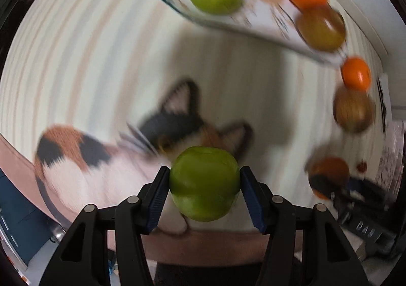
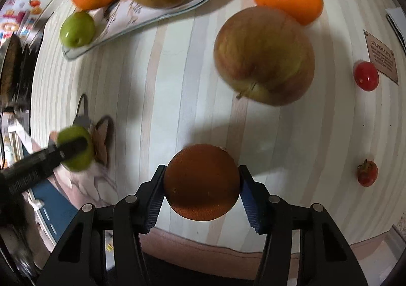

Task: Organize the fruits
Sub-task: 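Grasp the second green apple with the left gripper while the right grasps a tangerine, then place the green apple and tangerine onto the plate with both grippers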

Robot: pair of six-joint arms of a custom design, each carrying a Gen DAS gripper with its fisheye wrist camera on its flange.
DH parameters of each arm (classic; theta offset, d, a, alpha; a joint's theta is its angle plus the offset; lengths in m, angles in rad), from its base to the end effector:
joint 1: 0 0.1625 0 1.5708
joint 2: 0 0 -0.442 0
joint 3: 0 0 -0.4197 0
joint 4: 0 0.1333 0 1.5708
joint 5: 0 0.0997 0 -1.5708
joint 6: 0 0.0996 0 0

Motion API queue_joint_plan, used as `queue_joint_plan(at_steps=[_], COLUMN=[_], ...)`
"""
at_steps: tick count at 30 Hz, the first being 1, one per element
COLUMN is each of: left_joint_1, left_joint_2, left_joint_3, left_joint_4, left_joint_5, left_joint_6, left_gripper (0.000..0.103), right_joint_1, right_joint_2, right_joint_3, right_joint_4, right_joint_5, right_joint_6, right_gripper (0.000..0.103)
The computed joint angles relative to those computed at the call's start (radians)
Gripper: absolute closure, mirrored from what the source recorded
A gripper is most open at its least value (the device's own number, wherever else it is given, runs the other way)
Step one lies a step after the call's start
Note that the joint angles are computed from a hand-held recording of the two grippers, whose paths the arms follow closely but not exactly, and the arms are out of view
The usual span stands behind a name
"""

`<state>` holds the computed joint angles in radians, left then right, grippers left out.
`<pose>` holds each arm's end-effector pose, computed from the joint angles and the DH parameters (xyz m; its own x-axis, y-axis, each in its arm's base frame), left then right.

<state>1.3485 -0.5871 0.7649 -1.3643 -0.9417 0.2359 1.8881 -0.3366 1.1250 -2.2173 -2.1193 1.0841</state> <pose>0.0013 -0.8649 0.2211 -0.6718 0.5939 -0.4428 0.3717 0.7873 0.4920 0.3268 -0.7344 -0.0874 -0.6414 0.6740 0.3664 0.5518 0.7371 -0.3901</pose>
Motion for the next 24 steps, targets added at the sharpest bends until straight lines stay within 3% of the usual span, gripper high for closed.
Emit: queue_joint_plan(at_steps=[3, 6, 10, 14, 20, 24], left_joint_1=[-0.010, -0.021, -0.022, -0.022, -0.033, -0.051], left_joint_2=[-0.080, -0.112, -0.109, -0.088, -0.014, 0.053], left_joint_3=[0.159, 0.235, 0.231, 0.186, 0.005, -0.185], left_joint_4=[-0.118, -0.187, -0.192, -0.156, -0.067, 0.001], left_joint_5=[0.031, 0.045, 0.035, 0.025, -0.029, -0.095], left_joint_6=[0.053, 0.070, 0.058, 0.045, 0.030, 0.030], left_gripper=[0.049, 0.049, 0.049, 0.049, 0.049, 0.049], right_joint_1=[0.005, 0.000, 0.000, 0.002, 0.007, 0.018], right_joint_2=[0.015, 0.023, 0.045, 0.038, 0.012, 0.011], right_joint_3=[-0.022, -0.033, -0.066, -0.056, -0.044, -0.093], right_joint_4=[0.021, 0.028, 0.036, 0.020, -0.043, -0.082], right_joint_5=[0.006, 0.007, -0.003, -0.020, -0.034, -0.058], right_joint_6=[-0.013, -0.011, -0.020, -0.033, -0.062, -0.114], right_gripper=[0.045, 0.045, 0.045, 0.046, 0.046, 0.046])
